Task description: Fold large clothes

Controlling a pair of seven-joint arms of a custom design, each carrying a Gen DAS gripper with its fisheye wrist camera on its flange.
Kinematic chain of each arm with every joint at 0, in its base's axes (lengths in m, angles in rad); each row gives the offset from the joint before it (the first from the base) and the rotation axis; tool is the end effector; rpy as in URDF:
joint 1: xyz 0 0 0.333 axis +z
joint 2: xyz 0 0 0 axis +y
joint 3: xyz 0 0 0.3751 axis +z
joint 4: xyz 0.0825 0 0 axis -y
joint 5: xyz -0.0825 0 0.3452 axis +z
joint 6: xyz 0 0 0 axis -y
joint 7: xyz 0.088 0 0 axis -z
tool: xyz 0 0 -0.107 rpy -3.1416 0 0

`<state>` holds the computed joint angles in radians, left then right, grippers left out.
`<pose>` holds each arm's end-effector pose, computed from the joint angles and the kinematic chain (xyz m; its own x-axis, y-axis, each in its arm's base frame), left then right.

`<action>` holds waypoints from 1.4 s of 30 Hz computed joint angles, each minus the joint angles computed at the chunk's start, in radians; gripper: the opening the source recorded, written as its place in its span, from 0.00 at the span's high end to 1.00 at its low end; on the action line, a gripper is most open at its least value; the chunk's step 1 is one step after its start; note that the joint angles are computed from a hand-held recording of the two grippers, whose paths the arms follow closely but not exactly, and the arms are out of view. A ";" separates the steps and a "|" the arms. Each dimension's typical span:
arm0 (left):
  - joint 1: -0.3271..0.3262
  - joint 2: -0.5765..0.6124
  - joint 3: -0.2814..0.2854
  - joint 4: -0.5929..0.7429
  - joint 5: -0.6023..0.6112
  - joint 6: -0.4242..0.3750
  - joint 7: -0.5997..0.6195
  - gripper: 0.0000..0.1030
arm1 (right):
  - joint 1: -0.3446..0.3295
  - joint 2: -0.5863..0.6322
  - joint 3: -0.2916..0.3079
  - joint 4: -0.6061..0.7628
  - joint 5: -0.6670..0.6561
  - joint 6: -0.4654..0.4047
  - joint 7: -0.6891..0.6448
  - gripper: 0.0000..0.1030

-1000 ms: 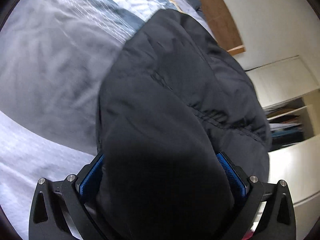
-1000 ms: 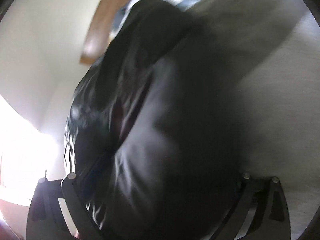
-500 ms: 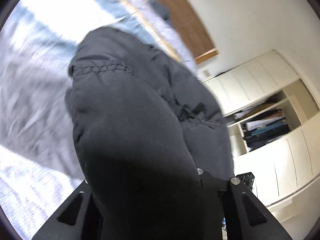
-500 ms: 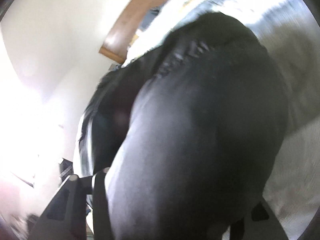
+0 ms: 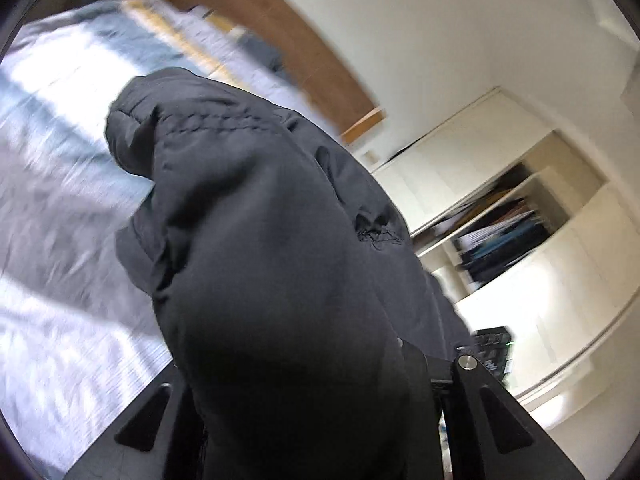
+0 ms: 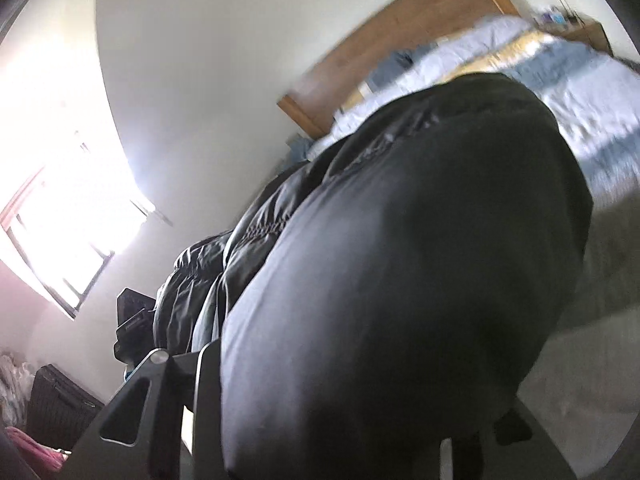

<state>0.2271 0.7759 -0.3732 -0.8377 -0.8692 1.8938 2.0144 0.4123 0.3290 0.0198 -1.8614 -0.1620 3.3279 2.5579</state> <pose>0.7764 -0.0250 0.5919 -0.4254 -0.4910 0.7602 -0.8626 -0.0341 -0.5047 0.5944 0.2906 0.5620 0.0150 -0.7326 -0.6805 -0.5867 0.5447 -0.5993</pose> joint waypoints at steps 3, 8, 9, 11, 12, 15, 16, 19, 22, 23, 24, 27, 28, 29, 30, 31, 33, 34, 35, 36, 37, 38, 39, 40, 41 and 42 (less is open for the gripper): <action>-0.013 -0.025 0.060 -0.096 0.083 0.005 -0.009 0.78 | 0.023 0.000 -0.013 -0.055 0.021 -0.075 0.033 0.66; -0.014 -0.033 0.106 -0.129 0.156 0.025 -0.032 0.64 | 0.146 -0.048 -0.171 -0.150 0.037 -0.108 0.115 0.48; -0.018 -0.040 0.115 -0.134 0.178 0.028 -0.041 0.57 | 0.174 -0.053 -0.210 -0.143 0.022 -0.149 0.143 0.44; -0.035 -0.046 0.136 -0.110 0.237 0.022 -0.064 0.42 | 0.186 -0.069 -0.236 -0.147 -0.015 -0.203 0.180 0.31; -0.040 -0.060 0.147 -0.123 0.265 0.038 -0.058 0.39 | 0.225 -0.077 -0.276 -0.152 -0.030 -0.217 0.206 0.29; -0.012 -0.061 0.158 -0.118 0.289 0.040 -0.056 0.27 | 0.355 -0.151 -0.430 -0.252 -0.229 -0.212 0.411 0.24; 0.002 -0.070 0.163 -0.129 0.291 0.053 -0.060 0.24 | 0.368 -0.162 -0.450 -0.264 -0.267 -0.216 0.456 0.23; 0.024 -0.072 0.172 -0.117 0.301 0.065 -0.097 0.24 | 0.385 -0.206 -0.467 -0.269 -0.366 -0.337 0.536 0.18; 0.037 -0.109 0.180 -0.168 0.313 0.102 -0.103 0.24 | 0.376 -0.245 -0.435 -0.274 -0.423 -0.431 0.581 0.18; 0.035 -0.121 0.182 -0.186 0.317 0.115 -0.103 0.24 | 0.375 -0.261 -0.428 -0.282 -0.463 -0.458 0.615 0.18; 0.035 -0.142 0.183 -0.222 0.317 0.141 -0.090 0.24 | 0.380 -0.281 -0.418 -0.286 -0.522 -0.501 0.670 0.18; 0.027 -0.191 0.187 -0.299 0.319 0.196 -0.057 0.24 | 0.386 -0.320 -0.361 -0.256 -0.620 -0.670 0.782 0.18; 0.022 -0.214 0.188 -0.335 0.320 0.222 -0.040 0.24 | 0.381 -0.329 -0.343 -0.244 -0.646 -0.710 0.812 0.18; 0.018 -0.230 0.191 -0.358 0.321 0.240 -0.028 0.24 | 0.377 -0.336 -0.322 -0.227 -0.675 -0.748 0.836 0.18; 0.005 -0.254 0.194 -0.395 0.324 0.277 -0.011 0.24 | 0.371 -0.348 -0.304 -0.229 -0.707 -0.766 0.857 0.18; -0.013 -0.252 0.196 -0.397 0.331 0.303 -0.012 0.24 | 0.359 -0.355 -0.292 -0.224 -0.734 -0.776 0.856 0.18; -0.038 -0.275 0.192 -0.435 0.330 0.361 0.003 0.24 | 0.338 -0.315 -0.264 -0.155 -0.754 -0.791 0.823 0.18; -0.050 -0.282 0.188 -0.449 0.326 0.383 0.006 0.24 | 0.329 -0.287 -0.249 -0.113 -0.751 -0.793 0.797 0.18; -0.063 -0.284 0.182 -0.456 0.320 0.401 0.008 0.24 | 0.317 -0.253 -0.235 -0.067 -0.743 -0.790 0.763 0.18; -0.080 -0.283 0.176 -0.459 0.319 0.421 0.010 0.24 | 0.306 -0.212 -0.219 -0.009 -0.734 -0.791 0.725 0.18; -0.097 -0.284 0.174 -0.465 0.323 0.445 0.010 0.24 | 0.295 -0.172 -0.204 0.045 -0.733 -0.789 0.699 0.18; -0.120 -0.284 0.171 -0.470 0.330 0.477 0.011 0.24 | 0.285 -0.141 -0.189 0.087 -0.735 -0.785 0.683 0.18; -0.130 -0.280 0.167 -0.468 0.332 0.491 0.014 0.24 | 0.268 -0.093 -0.175 0.150 -0.728 -0.775 0.652 0.18; -0.147 -0.271 0.160 -0.459 0.334 0.509 0.016 0.23 | 0.253 -0.054 -0.160 0.200 -0.722 -0.771 0.631 0.18; -0.164 -0.258 0.158 -0.443 0.344 0.520 0.011 0.23 | 0.236 -0.001 -0.143 0.272 -0.708 -0.776 0.595 0.18; -0.179 -0.245 0.157 -0.426 0.355 0.526 0.005 0.23 | 0.219 0.035 -0.125 0.323 -0.698 -0.780 0.569 0.18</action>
